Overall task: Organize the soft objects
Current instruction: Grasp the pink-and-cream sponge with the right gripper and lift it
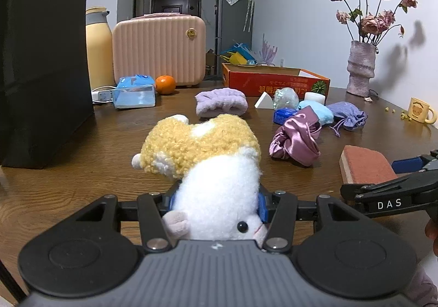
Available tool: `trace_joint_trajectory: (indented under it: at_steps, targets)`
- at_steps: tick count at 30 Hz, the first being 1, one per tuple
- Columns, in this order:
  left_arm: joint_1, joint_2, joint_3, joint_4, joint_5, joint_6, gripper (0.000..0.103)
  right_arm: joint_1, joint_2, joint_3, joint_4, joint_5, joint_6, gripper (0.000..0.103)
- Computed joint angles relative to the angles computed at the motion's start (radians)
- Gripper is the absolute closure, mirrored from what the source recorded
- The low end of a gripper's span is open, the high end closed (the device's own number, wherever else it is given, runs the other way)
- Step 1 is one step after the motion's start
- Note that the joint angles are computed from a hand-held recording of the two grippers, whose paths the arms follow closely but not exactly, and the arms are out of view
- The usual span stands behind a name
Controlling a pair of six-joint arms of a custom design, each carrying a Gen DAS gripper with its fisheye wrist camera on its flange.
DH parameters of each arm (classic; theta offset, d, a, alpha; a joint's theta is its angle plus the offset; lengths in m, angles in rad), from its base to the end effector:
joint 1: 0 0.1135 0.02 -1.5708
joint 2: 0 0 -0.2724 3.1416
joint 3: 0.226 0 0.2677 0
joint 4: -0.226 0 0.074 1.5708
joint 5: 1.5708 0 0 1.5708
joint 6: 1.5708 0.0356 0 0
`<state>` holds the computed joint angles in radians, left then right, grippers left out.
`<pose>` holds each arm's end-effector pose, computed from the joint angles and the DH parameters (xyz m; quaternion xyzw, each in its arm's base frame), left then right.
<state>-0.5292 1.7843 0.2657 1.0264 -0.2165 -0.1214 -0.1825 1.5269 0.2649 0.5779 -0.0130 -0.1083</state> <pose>0.2172 -0.1181 0.0709 0.1184 0.8466 -0.0753 0.5134 0.2257 -0.0412 0.0861 0.0307 0.9028 -0.0563 0.4253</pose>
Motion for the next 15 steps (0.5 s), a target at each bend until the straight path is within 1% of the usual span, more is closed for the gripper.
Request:
trace_joint_trajectory:
  at_steps: [7,9,11,12,15]
  targets:
    - [-0.030,-0.013,0.005,-0.019,-0.022,-0.001,0.051,-0.078,0.019,-0.009,0.026,-0.078,-0.006,0.002]
    - [-0.038,-0.015,0.006,-0.022,-0.028,-0.002,0.051,-0.092,0.026,-0.009,0.029,-0.095,-0.009,0.011]
    - [-0.046,-0.015,0.010,-0.026,-0.034,-0.003,0.051,-0.108,0.038,-0.003,0.030,-0.116,-0.014,0.015]
    - [-0.049,-0.016,0.011,-0.029,-0.035,-0.003,0.051,-0.116,0.041,-0.004,0.035,-0.129,-0.014,0.020]
    - [-0.062,-0.019,0.015,-0.037,-0.045,-0.005,0.051,-0.136,0.047,-0.004,0.043,-0.157,-0.024,0.021]
